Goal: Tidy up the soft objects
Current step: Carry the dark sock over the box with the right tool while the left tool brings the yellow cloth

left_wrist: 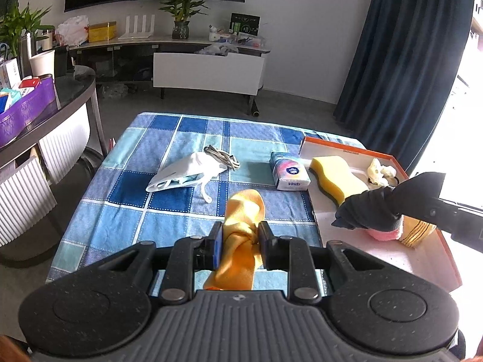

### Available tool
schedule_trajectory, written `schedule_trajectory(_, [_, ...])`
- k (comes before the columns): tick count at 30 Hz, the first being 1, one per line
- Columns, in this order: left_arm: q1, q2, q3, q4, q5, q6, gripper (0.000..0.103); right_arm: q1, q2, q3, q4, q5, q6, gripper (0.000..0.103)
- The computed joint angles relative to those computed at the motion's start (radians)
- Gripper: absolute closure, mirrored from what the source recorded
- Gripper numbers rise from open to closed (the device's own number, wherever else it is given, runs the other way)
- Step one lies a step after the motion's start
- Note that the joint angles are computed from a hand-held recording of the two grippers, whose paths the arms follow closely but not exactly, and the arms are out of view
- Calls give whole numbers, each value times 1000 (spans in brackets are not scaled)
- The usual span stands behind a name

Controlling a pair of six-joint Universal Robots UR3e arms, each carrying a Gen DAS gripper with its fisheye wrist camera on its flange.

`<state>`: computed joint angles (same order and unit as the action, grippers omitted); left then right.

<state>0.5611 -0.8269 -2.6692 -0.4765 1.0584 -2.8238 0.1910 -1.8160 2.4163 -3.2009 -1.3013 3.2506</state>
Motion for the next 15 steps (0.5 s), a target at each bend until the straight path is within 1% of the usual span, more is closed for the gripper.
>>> schedule_trajectory(10, [-37, 22, 3, -5, 10, -20, 77, -27, -71, 29, 26, 12, -2, 94])
schedule_trajectory(15, [-53, 10, 5, 15, 19, -32, 77, -46, -100, 43, 36, 25, -4, 94])
